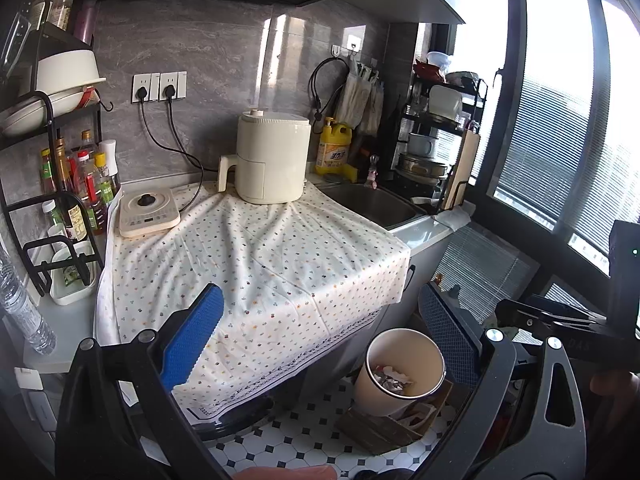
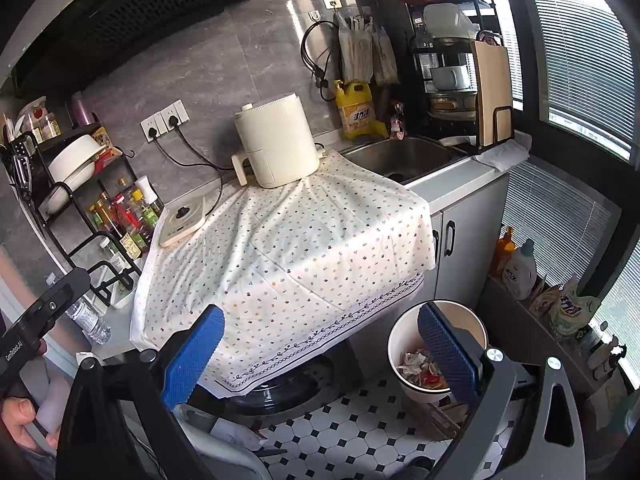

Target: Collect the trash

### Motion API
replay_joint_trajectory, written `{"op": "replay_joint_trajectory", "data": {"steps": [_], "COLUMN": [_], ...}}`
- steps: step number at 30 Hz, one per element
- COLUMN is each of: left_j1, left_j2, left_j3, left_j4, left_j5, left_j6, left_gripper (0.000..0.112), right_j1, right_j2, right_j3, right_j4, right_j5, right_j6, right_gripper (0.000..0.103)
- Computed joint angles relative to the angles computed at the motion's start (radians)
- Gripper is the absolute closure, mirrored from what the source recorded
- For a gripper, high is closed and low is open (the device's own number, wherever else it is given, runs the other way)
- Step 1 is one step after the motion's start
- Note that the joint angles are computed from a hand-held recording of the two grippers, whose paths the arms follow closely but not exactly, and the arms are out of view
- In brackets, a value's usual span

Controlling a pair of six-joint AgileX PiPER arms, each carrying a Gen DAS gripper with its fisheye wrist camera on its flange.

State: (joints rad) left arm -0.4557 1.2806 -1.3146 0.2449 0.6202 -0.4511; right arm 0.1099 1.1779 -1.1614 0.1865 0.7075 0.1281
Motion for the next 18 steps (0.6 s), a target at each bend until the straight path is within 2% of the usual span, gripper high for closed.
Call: {"op": "replay_joint_trajectory", "data": {"steps": [18], "left_j1": [-0.034], "left_j2": [0.022], "left_j3": [-0.030], "left_j4": [0.097], "left_j5": [0.027], "left_j6": [-0.107], "left_gripper": [0.015], "right_j1": [-0.030], "right_j2": [0.057], "right_j3": [-0.048], "right_j4": [0.064], "right_j5": [0.008], "right_j6": [-0.083], "right_gripper": [0.008]}}
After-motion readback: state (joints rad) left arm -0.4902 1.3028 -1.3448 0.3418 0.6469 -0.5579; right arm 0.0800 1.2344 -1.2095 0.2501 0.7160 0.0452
